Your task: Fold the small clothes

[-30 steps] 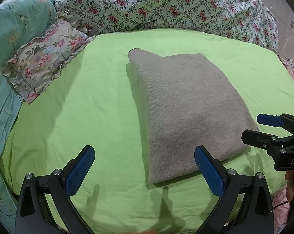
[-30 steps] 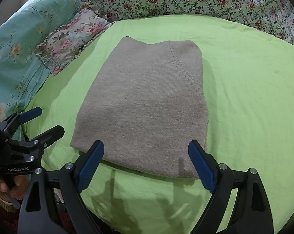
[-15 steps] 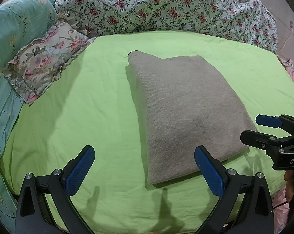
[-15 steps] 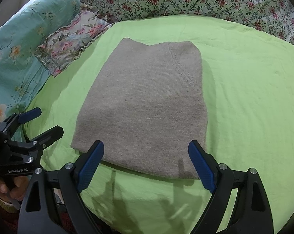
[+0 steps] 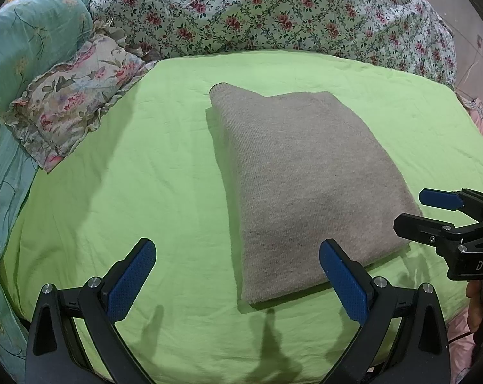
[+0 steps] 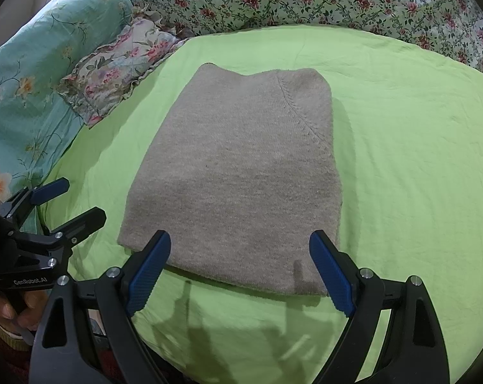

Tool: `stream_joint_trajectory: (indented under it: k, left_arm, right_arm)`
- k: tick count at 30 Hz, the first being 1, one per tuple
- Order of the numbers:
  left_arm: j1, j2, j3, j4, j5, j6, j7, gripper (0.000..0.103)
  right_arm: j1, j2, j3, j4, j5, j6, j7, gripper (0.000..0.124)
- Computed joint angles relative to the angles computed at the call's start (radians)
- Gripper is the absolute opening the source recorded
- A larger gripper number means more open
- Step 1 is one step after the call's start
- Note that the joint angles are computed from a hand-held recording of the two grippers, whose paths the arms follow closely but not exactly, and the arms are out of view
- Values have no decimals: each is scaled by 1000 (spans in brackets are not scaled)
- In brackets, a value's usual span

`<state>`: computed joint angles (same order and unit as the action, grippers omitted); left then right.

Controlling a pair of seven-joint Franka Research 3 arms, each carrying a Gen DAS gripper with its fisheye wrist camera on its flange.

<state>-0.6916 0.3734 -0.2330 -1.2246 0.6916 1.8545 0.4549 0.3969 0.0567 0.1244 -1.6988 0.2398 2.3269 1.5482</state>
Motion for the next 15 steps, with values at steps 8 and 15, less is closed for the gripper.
stream_joint_trajectory:
  k: [8,15]
  left_arm:
    - [1,0,1,0,-3,3,2,102]
    - [3,3,2,3,-4,1,4,102]
  right_arm:
    - [1,2,0,3,2,1,2,89]
    - [2,3,0,3,2,-1,2,89]
